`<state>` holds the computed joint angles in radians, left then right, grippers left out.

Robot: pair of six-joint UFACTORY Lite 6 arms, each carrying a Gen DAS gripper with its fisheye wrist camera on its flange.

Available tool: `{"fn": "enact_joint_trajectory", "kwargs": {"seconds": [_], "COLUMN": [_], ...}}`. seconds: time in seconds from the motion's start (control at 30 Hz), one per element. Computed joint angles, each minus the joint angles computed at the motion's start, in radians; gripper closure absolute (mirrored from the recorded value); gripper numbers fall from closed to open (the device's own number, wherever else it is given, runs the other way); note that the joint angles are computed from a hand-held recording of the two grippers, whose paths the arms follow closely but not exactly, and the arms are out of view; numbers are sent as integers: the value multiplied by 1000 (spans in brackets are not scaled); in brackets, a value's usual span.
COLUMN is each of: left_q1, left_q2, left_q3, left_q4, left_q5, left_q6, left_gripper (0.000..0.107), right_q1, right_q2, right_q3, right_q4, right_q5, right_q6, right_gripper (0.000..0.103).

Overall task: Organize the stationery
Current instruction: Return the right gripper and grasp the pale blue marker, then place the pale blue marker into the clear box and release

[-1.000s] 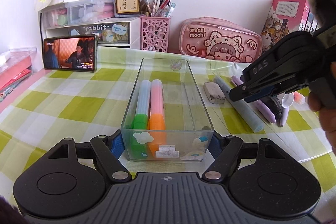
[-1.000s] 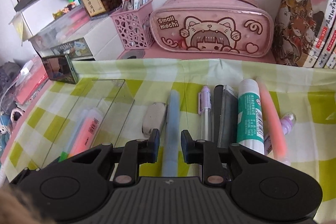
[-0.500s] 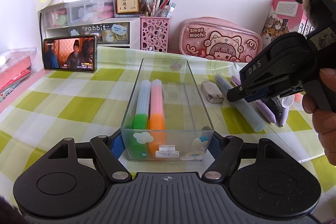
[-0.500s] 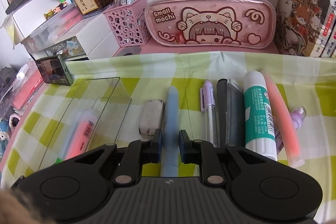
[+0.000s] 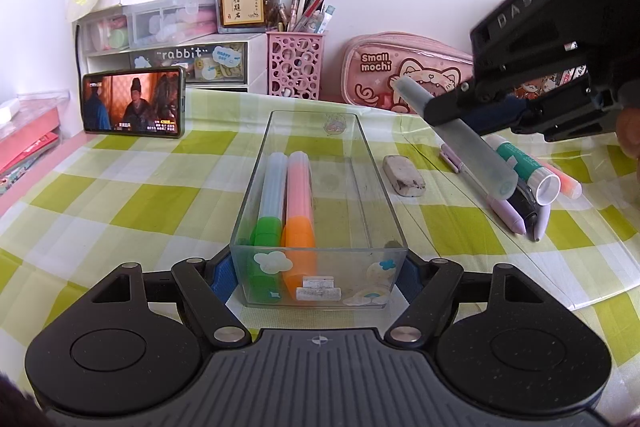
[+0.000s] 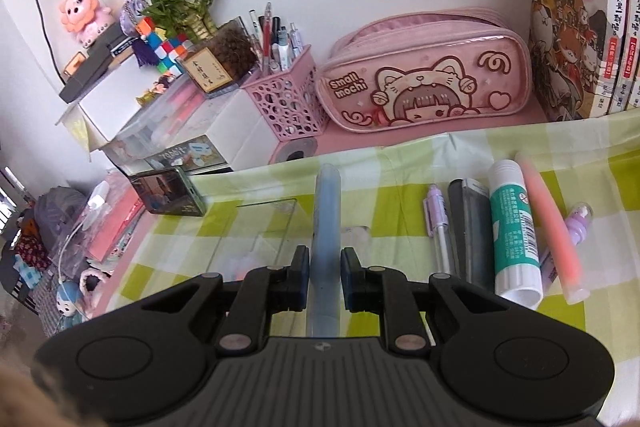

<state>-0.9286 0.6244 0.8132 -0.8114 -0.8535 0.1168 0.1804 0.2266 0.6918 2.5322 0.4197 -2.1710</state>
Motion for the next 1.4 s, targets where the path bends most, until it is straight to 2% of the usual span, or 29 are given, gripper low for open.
{"fn": "enact_joint_trajectory", "kwargs": {"seconds": [0.27,0.43,0.6,0.73,0.9,1.0,1.4], "left_q1": [-1,-1,-1,-2,-2,-3,-5], "left_q2": [0,1,1,2,3,3,12], "left_q3": [0,1,2,2,4,4,18], "left_q4": [-1,-1,-1,-4,-5,-6,-13], "left_q5": [0,0,0,0,0,0,3], "left_q6": [0,1,0,1,2,2,11], "left_gripper": [33,33,33,33,33,33,33], "right_q1": [80,135,166,197,212,219,192], "right_q2": [7,68,168,213,237,261,244], "right_q3": [37,108,223,286,315,340,308], "right_q4": [-81,-87,-219,-194,-180,-276,-329], "right_q5": [2,-50,-105,-182,-224,-246,-199], "right_q6": [111,125,248,223,206,298,337], "right_gripper": [87,87,87,87,87,87,87]}}
